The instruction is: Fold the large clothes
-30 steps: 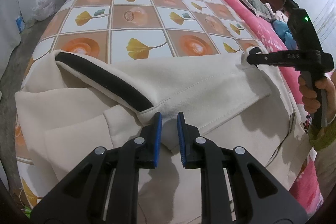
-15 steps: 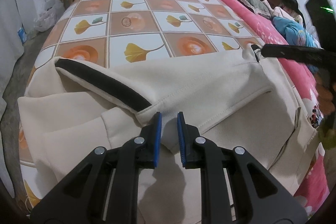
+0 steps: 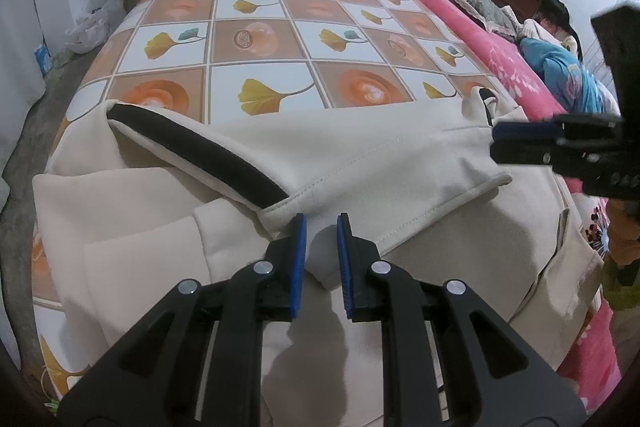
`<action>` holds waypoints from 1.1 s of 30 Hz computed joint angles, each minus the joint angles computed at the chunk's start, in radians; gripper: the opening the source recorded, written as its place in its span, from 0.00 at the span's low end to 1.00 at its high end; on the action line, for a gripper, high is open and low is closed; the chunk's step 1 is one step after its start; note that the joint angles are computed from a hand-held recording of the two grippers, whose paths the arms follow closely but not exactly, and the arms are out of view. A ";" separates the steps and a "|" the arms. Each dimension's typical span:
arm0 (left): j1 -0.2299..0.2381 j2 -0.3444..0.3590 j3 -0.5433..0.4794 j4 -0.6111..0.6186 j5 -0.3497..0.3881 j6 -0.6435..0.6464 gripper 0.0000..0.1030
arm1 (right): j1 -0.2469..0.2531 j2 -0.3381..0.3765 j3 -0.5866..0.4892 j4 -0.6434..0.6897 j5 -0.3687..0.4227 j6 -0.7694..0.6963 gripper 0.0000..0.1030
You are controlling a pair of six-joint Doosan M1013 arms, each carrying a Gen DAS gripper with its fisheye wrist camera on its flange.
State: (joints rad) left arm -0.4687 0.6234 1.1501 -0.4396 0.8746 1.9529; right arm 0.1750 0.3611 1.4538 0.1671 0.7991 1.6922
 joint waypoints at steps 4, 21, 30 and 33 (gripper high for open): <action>0.003 -0.003 0.008 -0.017 -0.008 0.003 0.15 | 0.018 0.047 -0.048 0.037 -0.008 -0.048 0.26; 0.019 0.005 -0.056 -0.034 -0.040 -0.019 0.15 | 0.056 0.102 -0.096 0.011 -0.012 -0.074 0.26; 0.000 0.009 -0.034 0.051 -0.021 -0.024 0.15 | 0.082 0.071 -0.069 -0.099 -0.038 -0.044 0.26; -0.015 -0.007 0.000 0.111 -0.073 0.000 0.15 | 0.078 0.036 -0.033 -0.219 -0.059 0.078 0.26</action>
